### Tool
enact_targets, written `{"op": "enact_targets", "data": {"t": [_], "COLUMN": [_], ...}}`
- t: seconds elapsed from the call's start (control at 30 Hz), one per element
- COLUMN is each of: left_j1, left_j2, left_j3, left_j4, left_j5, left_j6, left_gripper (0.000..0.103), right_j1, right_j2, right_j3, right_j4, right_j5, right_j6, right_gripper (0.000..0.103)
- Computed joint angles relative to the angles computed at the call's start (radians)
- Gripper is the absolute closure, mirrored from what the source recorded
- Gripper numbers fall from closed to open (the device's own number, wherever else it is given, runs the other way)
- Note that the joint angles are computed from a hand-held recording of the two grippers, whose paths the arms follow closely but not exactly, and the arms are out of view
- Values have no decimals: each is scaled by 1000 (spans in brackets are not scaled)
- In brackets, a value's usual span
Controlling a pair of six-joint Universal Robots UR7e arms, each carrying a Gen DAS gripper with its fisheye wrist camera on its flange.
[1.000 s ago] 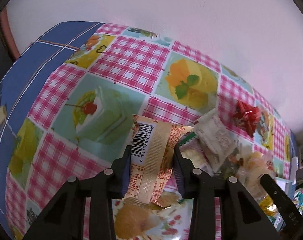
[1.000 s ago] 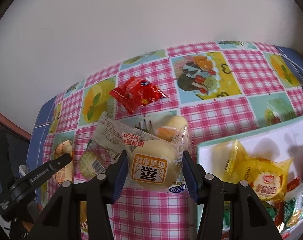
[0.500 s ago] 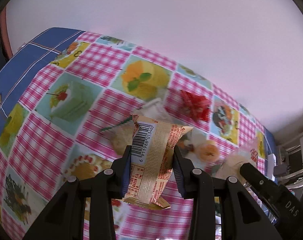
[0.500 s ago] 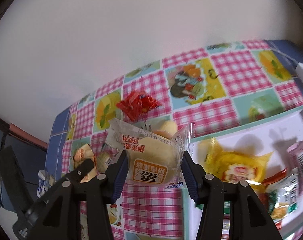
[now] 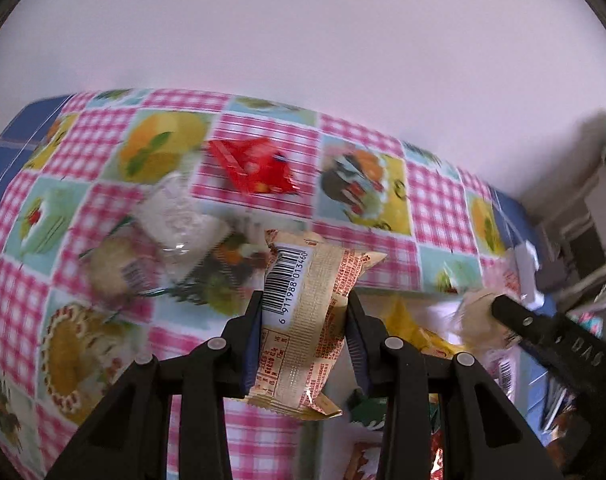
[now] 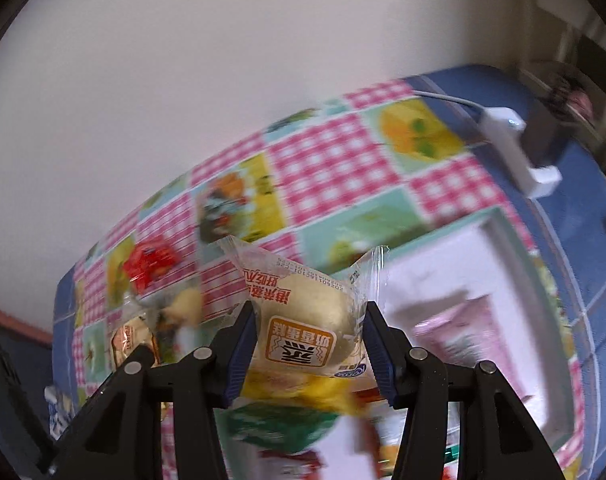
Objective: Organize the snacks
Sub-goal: 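Carry the bun and bread bag into the white tray and open both tools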
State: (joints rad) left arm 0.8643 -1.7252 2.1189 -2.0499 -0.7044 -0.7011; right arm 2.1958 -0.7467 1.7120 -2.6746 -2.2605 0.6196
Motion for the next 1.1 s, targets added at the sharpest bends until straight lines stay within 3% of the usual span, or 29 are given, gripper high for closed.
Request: {"op": "enact_targets", "data": {"t": [0.37,0.67,0.83,0.9,0.97,1.0,1.1], "left_j1": [-26,-10,-10,-10,-19,-22,-36], "left_j2": [124,154,158,159,157,154,149], "left_j3": [37,55,45,34,28,26,12], "left_j4": [-118,-203,-179,-161,-146,-140,-115], "left_j5": [-7,-146,-159,-160,-147,-143,-137], "left_j6": [129,164,143,131,120,116,110], "left_gripper": [64,64,64,61,42,38,36], "right_j1": [-49,-53,-58,-59,-57,-55,-50], "right_j2": [-59,-58,-60,-62,-66,-67,-73], "right_j3": [66,65,63,69,73,74,76], "right_j4": [-11,24,59,46,32,26,16], "right_j5": [-17,-39,-54,-55,-59,-64,-66], "right_j6": [20,33,51,47,37,35,26], "right_gripper": [49,47,46,43,38,34,34]}}
